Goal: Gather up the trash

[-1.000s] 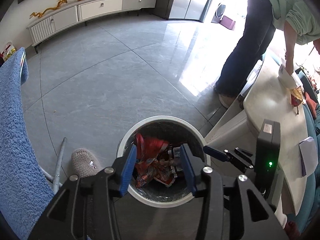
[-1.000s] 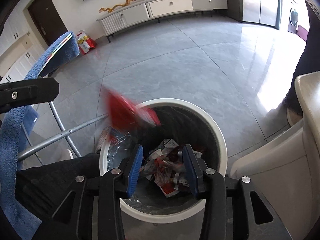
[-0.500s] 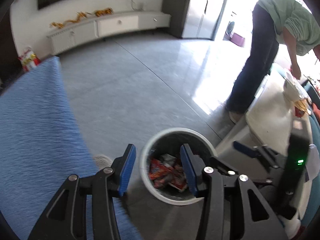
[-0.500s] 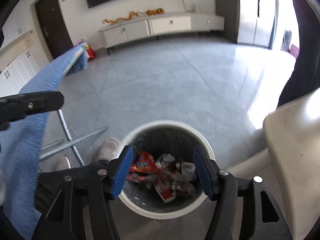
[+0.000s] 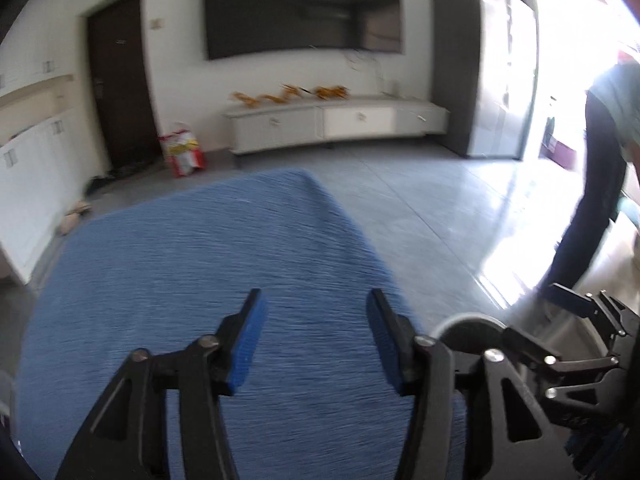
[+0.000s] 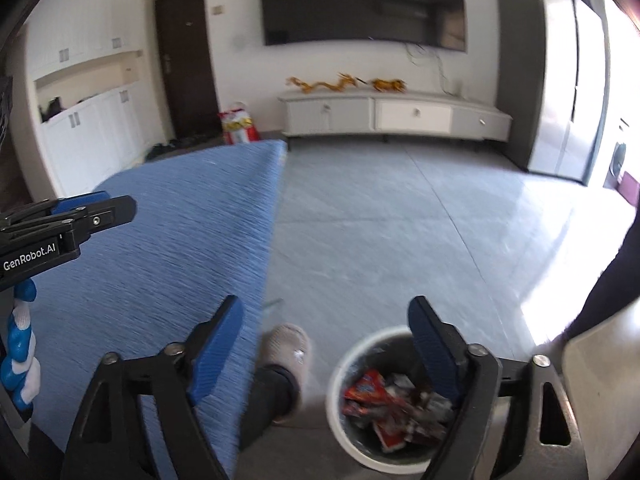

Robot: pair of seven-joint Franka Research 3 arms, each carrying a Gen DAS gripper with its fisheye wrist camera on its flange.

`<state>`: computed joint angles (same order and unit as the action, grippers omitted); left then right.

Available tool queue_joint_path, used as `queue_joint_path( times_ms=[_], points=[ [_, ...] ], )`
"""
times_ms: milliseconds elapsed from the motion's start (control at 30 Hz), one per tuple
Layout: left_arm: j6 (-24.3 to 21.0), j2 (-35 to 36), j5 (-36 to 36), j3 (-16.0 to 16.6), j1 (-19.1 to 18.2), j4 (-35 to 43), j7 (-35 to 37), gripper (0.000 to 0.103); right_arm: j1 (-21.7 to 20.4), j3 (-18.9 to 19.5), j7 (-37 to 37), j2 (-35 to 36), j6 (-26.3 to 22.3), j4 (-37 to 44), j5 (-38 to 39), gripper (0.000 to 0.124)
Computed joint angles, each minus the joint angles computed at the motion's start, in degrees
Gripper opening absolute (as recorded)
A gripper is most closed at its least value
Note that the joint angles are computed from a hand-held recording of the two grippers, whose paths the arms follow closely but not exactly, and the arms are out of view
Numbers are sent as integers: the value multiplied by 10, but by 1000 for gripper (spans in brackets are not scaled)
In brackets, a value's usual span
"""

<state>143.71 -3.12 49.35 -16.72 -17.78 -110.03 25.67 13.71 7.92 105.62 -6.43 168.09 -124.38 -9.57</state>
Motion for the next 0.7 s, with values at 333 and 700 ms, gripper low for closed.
queue_joint_path(
  times_ms=[333, 700],
  points=[
    [-54, -185, 62, -9, 81, -141, -102, 77, 50, 12, 68, 58, -13, 107, -102, 91],
    [-84, -304, 64, -23, 150, -225, -122, 83, 131, -25, 270, 110, -39, 211, -339, 102]
  ],
)
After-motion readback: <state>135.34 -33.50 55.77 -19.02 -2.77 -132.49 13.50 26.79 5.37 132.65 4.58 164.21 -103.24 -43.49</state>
